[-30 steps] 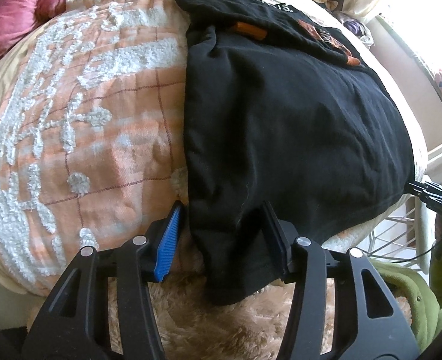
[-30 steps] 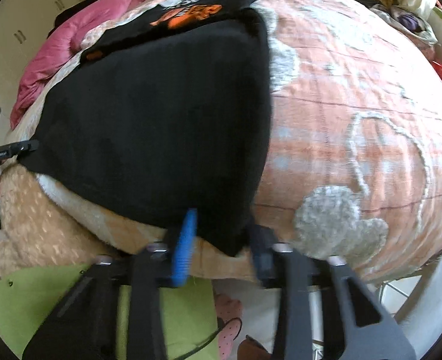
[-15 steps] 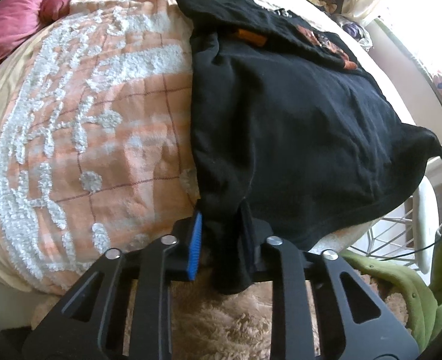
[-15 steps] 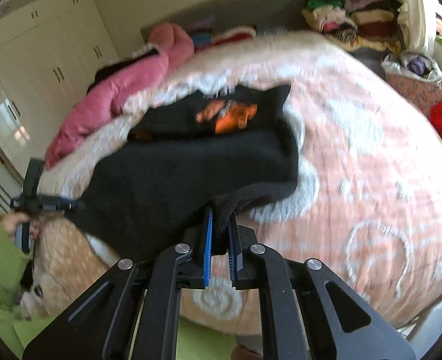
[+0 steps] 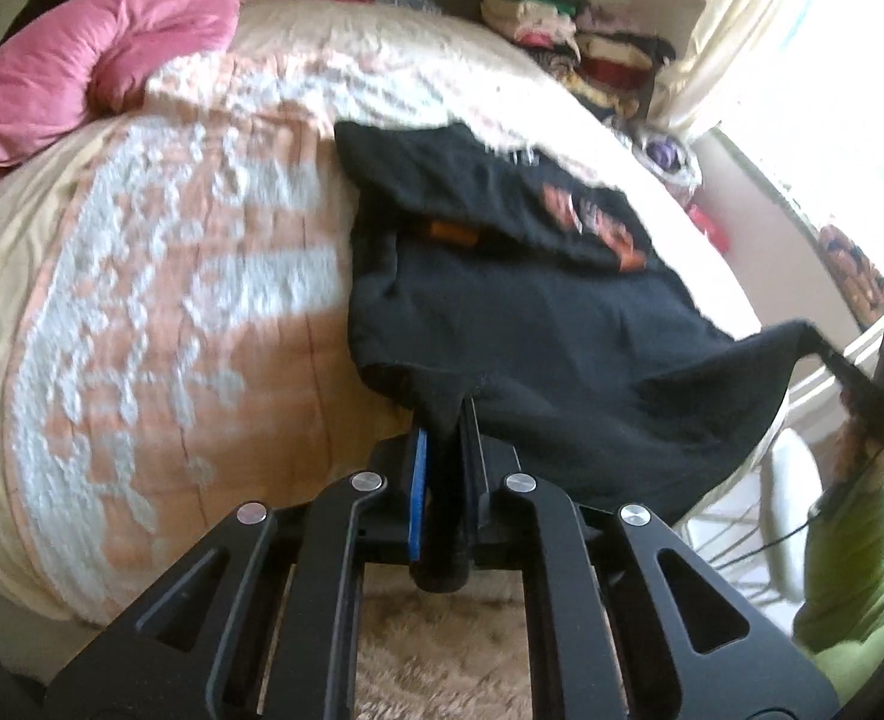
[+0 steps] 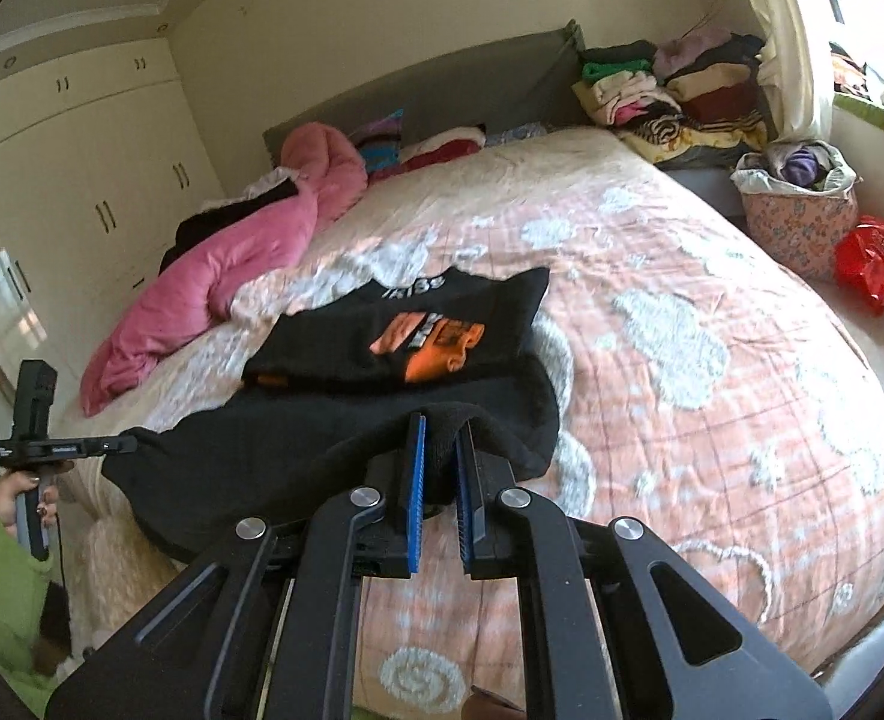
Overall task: Fold small clothes
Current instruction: 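Lift the hem with both tools and fold it toward the collar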
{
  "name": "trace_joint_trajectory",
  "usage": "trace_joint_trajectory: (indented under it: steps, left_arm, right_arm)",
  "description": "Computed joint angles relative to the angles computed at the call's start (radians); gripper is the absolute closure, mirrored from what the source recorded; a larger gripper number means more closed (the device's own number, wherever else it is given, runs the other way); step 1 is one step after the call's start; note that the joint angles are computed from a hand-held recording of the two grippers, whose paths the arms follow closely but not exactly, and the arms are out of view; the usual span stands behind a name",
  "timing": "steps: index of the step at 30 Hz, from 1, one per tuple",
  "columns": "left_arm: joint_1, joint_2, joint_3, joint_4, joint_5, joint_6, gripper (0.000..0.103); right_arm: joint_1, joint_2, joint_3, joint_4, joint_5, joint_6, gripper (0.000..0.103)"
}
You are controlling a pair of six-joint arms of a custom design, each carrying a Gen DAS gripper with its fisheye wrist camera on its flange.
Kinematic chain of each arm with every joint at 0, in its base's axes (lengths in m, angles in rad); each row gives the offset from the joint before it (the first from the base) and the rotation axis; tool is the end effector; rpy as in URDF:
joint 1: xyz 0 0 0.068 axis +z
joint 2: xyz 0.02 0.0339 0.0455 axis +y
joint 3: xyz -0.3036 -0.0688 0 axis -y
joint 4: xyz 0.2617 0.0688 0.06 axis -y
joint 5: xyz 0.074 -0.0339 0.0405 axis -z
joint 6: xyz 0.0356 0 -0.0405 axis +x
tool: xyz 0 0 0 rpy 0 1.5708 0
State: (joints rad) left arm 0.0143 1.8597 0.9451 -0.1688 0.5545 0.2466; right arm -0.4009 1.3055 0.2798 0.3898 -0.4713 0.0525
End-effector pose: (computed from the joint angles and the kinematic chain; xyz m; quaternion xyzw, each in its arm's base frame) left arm 0.3628 -0.0136 0.1416 0.1738 0.9195 -0.2332 0.2647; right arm 0.2019 -0.0680 0.1510 0.0926 0.8695 0.1293 0.4676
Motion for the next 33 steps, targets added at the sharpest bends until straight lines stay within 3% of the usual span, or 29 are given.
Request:
trace_joint_trajectory:
  steps: [23, 33]
  left_arm:
    - [-0.04, 0.048, 0.172, 0.131, -0.008, -0.288, 0.1]
    - [-0.089, 0.119, 0.27, 0.154, -0.11, -0.326, 0.1]
  right_arm:
    - [0.06, 0.106, 0.19, 0.091, 0.149, 0.071, 0.095]
    - [0.078, 0.223, 0.286, 0.116, 0.183, 0.078, 0.095]
